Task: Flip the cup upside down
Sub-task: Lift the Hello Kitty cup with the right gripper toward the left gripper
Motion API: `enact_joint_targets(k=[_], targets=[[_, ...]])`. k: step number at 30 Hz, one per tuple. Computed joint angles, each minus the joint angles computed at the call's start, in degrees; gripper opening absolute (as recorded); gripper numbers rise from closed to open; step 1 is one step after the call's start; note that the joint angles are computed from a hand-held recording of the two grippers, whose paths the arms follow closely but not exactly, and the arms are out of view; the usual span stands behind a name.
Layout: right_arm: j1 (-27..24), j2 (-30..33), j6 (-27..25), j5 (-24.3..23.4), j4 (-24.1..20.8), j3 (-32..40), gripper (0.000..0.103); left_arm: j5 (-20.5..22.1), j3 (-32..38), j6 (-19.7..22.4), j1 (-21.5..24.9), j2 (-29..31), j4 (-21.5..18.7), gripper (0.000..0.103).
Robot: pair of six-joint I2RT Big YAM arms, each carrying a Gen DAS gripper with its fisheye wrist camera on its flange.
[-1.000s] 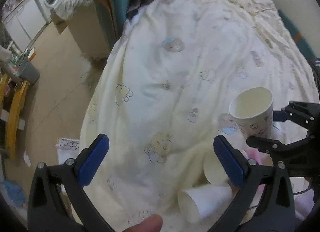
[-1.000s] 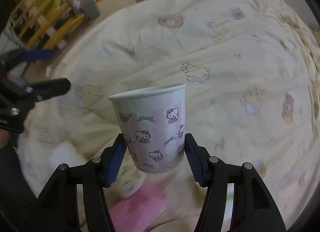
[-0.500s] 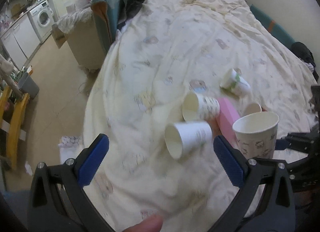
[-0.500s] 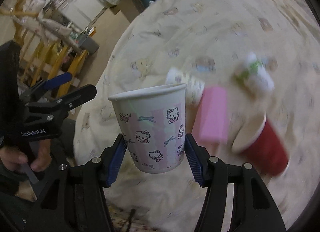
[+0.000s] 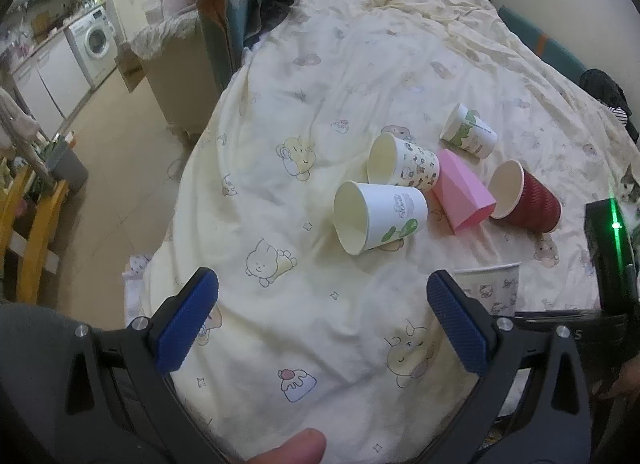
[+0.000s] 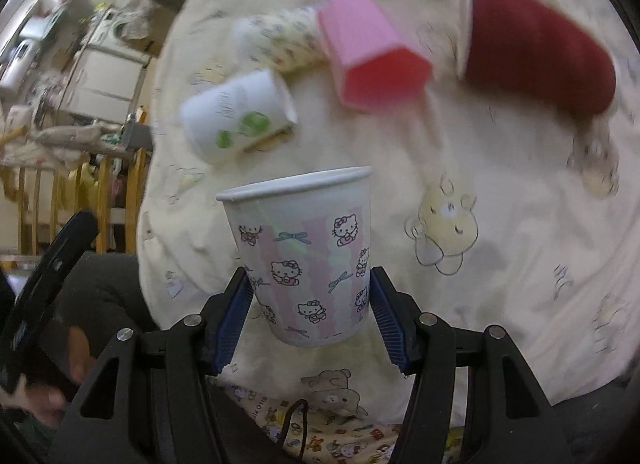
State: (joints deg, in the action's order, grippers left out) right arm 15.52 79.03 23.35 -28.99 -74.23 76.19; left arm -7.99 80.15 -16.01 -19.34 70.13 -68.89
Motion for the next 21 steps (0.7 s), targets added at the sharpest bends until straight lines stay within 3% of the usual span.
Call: enact_joint_targets(k=[9,13,21], targets=[[0.57,1.78,3.97,-1.49,2.73,-2.17,0.065,4.03,-1.46,-2.94,2.27,1.15,-0.67,0.103],[1.03,1.63,3.62,-0.76,3.11,-1.88,0.095,3.53,-1.67,-2.95,1.89,1.19,-0.27,0.103],[-0.63,-2.40,3.14,0.66,2.30,-1.04,0.098,4.11,-0.96,-3.42,1.52,1.60,-1.48,0.103]])
